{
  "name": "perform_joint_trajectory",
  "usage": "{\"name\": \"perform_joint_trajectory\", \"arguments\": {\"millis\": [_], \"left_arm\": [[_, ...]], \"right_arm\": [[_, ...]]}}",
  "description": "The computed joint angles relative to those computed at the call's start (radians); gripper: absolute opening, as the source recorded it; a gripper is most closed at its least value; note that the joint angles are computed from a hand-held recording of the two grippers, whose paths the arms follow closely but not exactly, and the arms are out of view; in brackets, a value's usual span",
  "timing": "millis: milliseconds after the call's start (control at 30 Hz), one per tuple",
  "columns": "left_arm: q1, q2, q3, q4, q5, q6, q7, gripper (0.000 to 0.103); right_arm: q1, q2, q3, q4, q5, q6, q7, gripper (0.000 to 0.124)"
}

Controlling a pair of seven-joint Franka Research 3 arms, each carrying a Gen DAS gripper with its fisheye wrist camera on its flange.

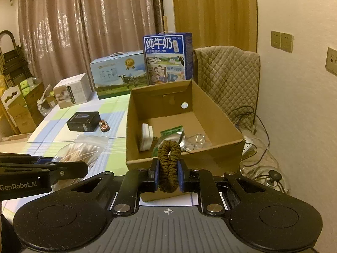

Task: Organize objects
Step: 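Carry swab bag and hair tie over the cardboard box with both tools, then open both tools to drop swab bag and hair tie into the box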

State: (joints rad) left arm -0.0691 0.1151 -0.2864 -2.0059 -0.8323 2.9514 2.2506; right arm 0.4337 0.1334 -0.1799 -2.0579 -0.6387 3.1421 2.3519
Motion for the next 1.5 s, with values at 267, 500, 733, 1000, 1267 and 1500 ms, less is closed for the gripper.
{"name": "perform_joint_trajectory", "arguments": {"millis": [267, 500, 733, 1000, 1267, 1500], "left_arm": [[-0.007, 0.027, -0.007, 0.037, 0.052, -0.012, -0.039, 0.02], [0.002, 0.093, -0.026, 0.111, 0.161, -0.019, -0.129, 0.02], [0.024, 0.181, -0.061, 0.222, 0.307, -0.024, -0.236, 0.02], [0.026, 0.308, -0.069, 0.399, 0.493, -0.056, -0.379, 0.02], [0.035, 0.472, -0.099, 0.611, 0.609, -0.115, -0.468, 0.051], [0.046, 0.498, -0.088, 0.626, 0.654, -0.125, -0.512, 0.056]], "right_arm": [[-0.027, 0.014, 0.02, 0.014, 0.073, 0.007, -0.085, 0.014], [-0.061, 0.05, 0.055, 0.059, 0.252, 0.0, -0.292, 0.014], [-0.126, 0.109, 0.13, 0.147, 0.457, -0.028, -0.524, 0.014], [-0.145, 0.211, 0.14, 0.3, 0.608, -0.08, -0.694, 0.014], [-0.149, 0.307, 0.118, 0.43, 0.703, -0.138, -0.755, 0.014], [-0.19, 0.335, 0.167, 0.449, 0.79, -0.157, -0.815, 0.014]]}}
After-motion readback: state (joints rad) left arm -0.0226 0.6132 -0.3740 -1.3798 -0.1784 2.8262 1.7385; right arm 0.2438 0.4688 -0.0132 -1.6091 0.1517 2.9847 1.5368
